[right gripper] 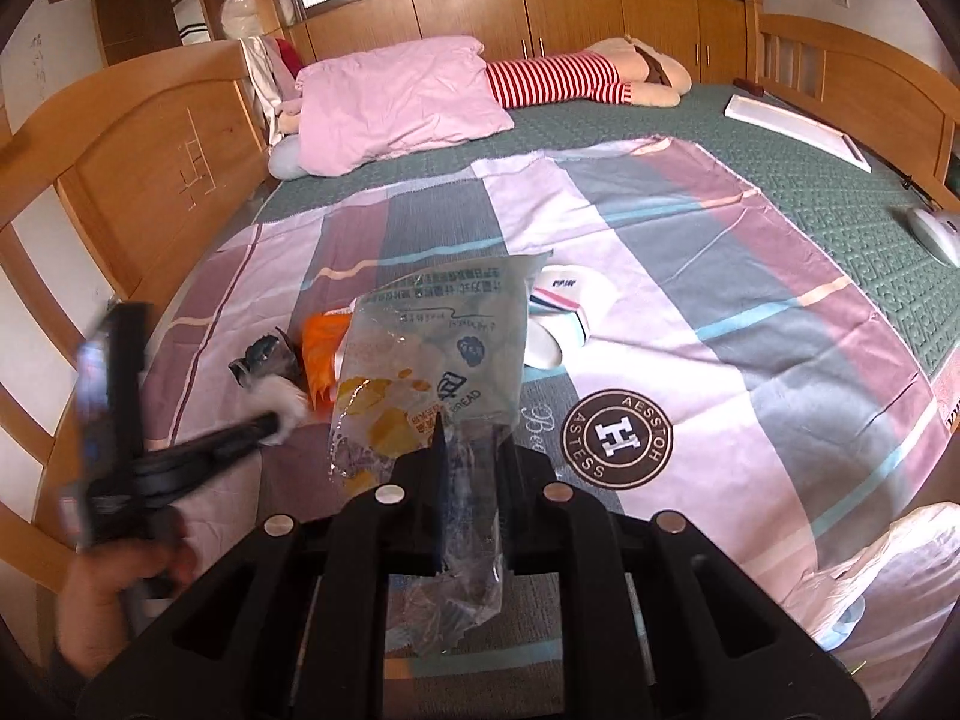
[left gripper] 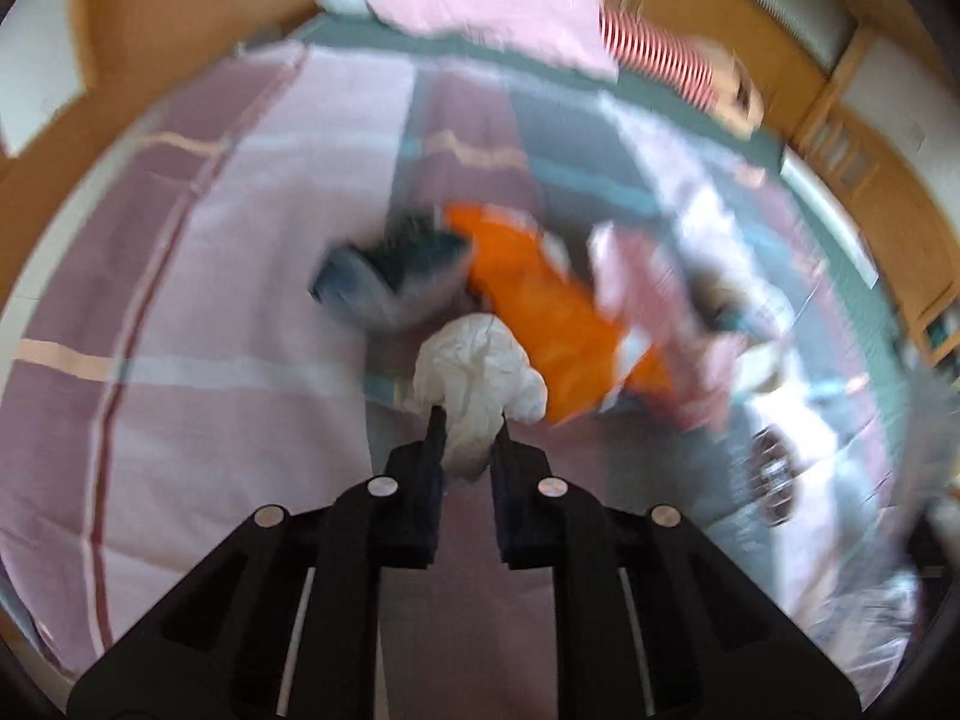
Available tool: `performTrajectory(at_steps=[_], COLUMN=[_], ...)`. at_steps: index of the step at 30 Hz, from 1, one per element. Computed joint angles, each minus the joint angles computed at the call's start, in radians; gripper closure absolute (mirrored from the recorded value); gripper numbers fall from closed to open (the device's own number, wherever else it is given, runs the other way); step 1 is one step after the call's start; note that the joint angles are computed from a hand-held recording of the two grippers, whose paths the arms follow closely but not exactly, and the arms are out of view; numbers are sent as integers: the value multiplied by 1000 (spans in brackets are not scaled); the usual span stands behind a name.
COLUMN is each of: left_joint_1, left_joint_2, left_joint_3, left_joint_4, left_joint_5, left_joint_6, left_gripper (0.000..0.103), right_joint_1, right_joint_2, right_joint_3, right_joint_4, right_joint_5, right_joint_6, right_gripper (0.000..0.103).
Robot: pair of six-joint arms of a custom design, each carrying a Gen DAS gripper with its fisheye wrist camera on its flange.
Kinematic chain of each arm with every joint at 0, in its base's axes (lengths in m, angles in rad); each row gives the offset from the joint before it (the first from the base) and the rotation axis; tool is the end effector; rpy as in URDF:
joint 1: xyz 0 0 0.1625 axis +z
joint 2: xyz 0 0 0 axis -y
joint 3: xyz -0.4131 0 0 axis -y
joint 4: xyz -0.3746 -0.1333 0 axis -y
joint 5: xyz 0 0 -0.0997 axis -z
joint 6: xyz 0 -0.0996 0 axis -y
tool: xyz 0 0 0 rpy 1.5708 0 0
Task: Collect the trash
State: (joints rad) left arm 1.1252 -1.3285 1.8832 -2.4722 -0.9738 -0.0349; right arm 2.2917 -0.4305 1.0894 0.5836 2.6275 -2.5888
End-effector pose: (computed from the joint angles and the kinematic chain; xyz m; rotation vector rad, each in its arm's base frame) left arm -0.0616 -0.5682 0.3226 0.3891 2.5480 -0.6262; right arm 0.4264 -0.4147 0.0270 -0.0278 -2.2542 1.0777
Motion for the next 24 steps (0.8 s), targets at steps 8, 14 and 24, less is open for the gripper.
performTrajectory(at_steps=[8, 14, 24], left_joint_1=[-169, -276, -308], left_joint_2=[-239, -238, -258], left_joint_3=[248, 351, 381], left_joint_4=[-350, -585, -610], left_joint_5=[140, 333, 361], left_joint_6=[84, 205, 233], left_gripper=[89, 89, 89], right_joint_1=[22, 39, 48], right_joint_2=[18, 10, 1], right_joint_3=[-28, -14, 1], right_joint_4=[-21, -85, -137], right_joint_5=[31, 65, 83], right_joint_6=[-68, -137, -196], right_gripper=[89, 89, 89])
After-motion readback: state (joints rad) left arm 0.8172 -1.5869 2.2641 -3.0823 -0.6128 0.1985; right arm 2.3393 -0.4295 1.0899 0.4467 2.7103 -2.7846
